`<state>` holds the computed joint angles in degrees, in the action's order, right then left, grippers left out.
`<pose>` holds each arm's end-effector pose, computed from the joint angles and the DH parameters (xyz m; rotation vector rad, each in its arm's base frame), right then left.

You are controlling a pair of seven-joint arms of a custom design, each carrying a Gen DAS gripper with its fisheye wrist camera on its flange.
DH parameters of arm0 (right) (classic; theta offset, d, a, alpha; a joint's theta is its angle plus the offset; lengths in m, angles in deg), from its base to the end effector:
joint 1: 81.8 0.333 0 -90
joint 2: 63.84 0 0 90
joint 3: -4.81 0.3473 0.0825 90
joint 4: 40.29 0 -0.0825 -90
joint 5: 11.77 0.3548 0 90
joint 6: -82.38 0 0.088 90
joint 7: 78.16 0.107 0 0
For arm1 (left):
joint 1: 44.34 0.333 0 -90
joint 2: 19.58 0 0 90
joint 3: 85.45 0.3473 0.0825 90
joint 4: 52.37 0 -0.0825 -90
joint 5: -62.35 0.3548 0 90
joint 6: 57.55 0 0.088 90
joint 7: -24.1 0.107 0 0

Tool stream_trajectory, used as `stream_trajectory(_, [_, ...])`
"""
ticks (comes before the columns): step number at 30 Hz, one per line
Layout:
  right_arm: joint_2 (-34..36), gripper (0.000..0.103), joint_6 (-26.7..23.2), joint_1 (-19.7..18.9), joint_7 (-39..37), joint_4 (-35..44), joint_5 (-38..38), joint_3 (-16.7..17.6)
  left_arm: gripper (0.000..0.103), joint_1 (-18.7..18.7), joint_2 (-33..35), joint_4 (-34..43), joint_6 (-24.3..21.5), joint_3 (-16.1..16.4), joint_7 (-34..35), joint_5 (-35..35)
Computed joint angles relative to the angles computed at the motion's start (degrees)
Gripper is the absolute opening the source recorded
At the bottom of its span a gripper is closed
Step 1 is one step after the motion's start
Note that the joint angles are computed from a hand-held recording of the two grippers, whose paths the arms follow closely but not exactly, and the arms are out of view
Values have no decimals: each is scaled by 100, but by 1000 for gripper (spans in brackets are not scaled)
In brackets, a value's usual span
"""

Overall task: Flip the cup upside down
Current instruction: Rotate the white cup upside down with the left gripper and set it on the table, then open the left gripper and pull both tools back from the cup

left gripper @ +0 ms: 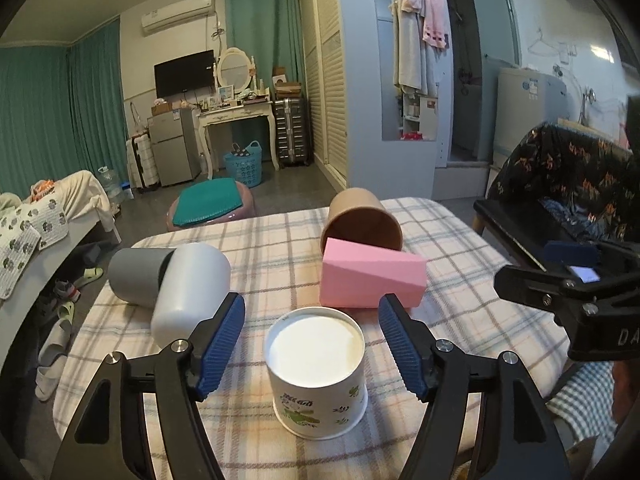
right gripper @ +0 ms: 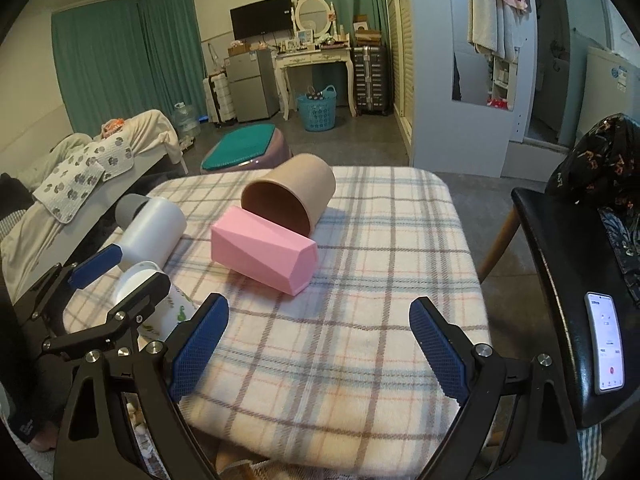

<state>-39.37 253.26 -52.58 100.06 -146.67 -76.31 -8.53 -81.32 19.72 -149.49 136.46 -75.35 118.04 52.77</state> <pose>0.6020 0.2566 0.3901 -1.5849 1.8261 -0.6909 0.6396 -0.3402 0.3726 -1.2376 1.9815 -1.0620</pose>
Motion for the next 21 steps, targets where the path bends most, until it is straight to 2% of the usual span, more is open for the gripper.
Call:
stream_trajectory(3, [-156,92,-130,177,371,-78,-370,-99,72,9,-173,-144,-35,2,-37,-41])
stream_trajectory(9, [-544,92,-589,328,1346,-264,-1433,76,72,306,-655,-653,28,-317,-124,34])
stream_trajectory(13, [-768,92,-945,350,1814,-400,-1941,338,72,478,-974,-1131,347,-516,-45,19])
stream_trajectory(18, [-992,92,-1407,329,2141,-567,-2404,742,72,857,-1308,-1709,856,-984,123,-99])
stream_trajectory(21, [-1081,92,-1688,294,2404,-645,-2745,982,72,963,-1426,-2034,1215,-1146,300,-269])
